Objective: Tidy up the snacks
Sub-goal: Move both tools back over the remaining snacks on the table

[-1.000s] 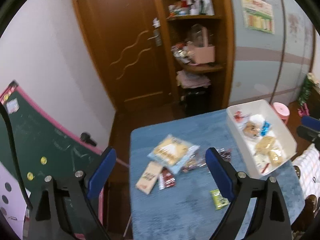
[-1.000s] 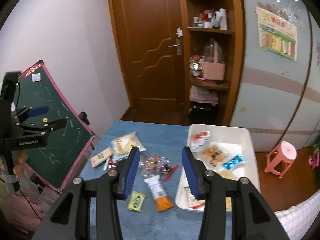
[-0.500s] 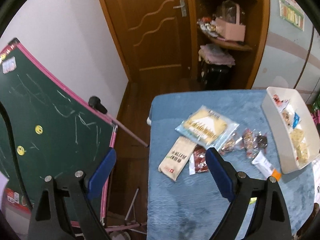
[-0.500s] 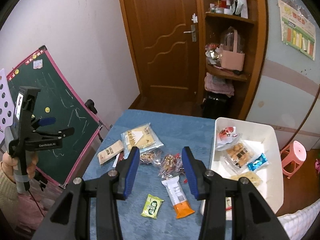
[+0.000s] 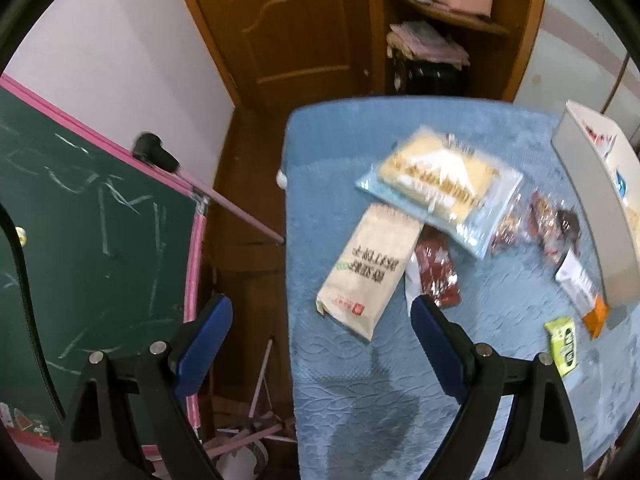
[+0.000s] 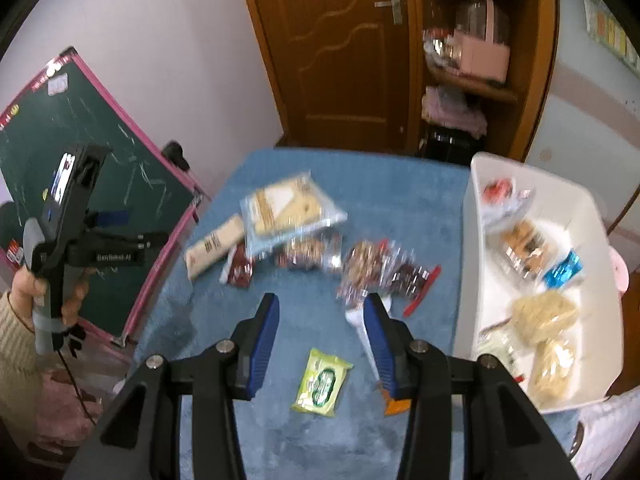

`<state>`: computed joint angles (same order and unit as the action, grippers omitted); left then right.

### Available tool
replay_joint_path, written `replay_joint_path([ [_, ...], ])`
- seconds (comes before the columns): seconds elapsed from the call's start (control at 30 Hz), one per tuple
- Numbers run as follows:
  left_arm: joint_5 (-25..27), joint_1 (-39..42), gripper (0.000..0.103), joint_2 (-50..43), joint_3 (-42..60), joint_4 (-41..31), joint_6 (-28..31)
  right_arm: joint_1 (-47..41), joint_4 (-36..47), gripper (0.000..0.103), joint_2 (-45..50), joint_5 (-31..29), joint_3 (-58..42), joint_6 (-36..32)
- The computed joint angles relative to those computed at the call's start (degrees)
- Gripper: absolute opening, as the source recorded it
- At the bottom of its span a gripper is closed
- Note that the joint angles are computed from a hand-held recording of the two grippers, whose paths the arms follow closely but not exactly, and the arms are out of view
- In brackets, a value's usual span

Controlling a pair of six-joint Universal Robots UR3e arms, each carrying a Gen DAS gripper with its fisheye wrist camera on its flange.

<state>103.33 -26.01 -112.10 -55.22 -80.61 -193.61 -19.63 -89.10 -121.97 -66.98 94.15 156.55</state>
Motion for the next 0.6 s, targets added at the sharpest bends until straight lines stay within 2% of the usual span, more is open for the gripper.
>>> replay_joint_path([
  [0.3,-3.4,2.6,0.090,-2.4,-6.4,5.2,2.8,5.5,-4.6,0.044,-1.5,-3.7,12.3,4.6],
  [0.6,-9.5,6.3,0.090,-6.2,-6.3,6.8,2.8,8.1,-7.9,0.044,-1.2,-6.3,19.0,5.7],
])
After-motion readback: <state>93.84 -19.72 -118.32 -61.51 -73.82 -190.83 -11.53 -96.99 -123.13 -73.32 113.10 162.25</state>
